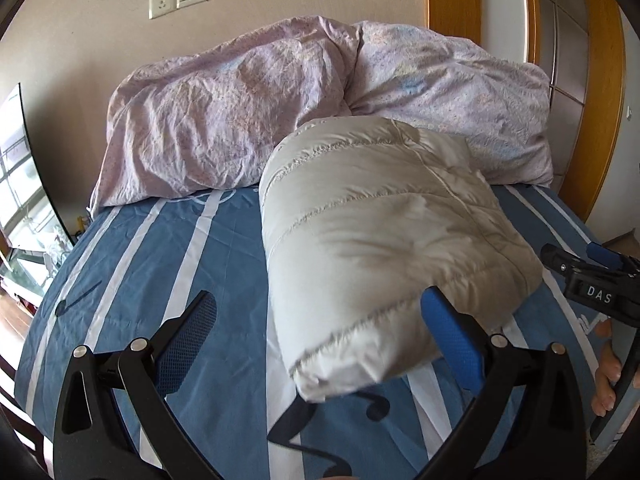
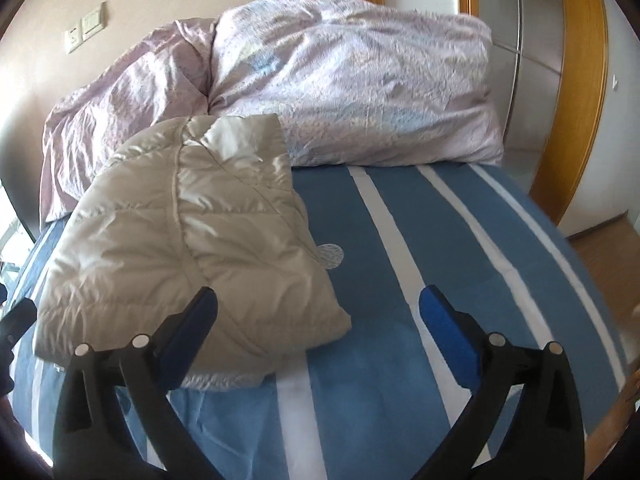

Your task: Fold large clothes

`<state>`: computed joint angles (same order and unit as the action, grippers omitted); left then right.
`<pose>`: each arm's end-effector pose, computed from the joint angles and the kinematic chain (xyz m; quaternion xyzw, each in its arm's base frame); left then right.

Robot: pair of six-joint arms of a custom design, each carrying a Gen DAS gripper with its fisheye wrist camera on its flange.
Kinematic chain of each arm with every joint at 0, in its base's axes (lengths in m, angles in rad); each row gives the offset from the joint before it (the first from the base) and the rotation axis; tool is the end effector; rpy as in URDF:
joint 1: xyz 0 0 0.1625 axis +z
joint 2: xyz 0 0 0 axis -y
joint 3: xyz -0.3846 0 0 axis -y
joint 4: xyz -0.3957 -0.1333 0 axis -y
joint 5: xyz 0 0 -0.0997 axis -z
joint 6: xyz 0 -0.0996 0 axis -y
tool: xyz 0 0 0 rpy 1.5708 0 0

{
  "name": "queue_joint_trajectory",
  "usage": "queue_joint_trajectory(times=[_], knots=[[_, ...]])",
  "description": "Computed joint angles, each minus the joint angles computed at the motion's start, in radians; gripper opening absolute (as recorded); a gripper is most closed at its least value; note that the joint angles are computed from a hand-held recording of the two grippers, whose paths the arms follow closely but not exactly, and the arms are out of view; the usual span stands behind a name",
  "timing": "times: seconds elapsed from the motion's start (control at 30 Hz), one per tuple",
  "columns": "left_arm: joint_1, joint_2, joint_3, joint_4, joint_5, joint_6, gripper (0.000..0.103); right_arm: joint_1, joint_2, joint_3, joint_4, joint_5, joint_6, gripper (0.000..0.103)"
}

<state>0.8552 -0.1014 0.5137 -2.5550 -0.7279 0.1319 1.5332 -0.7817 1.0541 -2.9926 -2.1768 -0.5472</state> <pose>-0.4107 -0.7890 0.0411 0.2548 0.8455 -0.3594 0.3018 0.0476 -0.7719 0.3845 0.0450 -0.8161 0.4246 0.3894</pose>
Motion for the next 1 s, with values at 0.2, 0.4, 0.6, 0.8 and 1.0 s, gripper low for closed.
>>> queue_joint_trajectory(times=[0.2,0.4,0.6,0.8,1.0], knots=[[-0.006,-0.129,0.216,-0.038,-0.013,-0.121,0.102,0.016,-0.063,0.106,0.001,-0.026,0.034,0.101],[-0.023,-0.19,0.335,-0.044,0.048,-0.164,0.102,0.038,-0.113,0.211,-0.03,-0.044,0.03,0.101],[-0.032,-0.243,0.41,0.016,0.038,-0.24,0.102,0.058,-0.15,0.289,-0.036,-0.053,0.027,0.101],[-0.039,-0.274,0.458,0.032,0.012,-0.265,0.102,0.066,-0.18,0.339,-0.038,-0.063,0.025,0.101],[-0.035,-0.292,0.473,0.075,-0.081,-0.299,0.102,0.063,-0.207,0.372,-0.027,-0.08,0.04,0.101]])
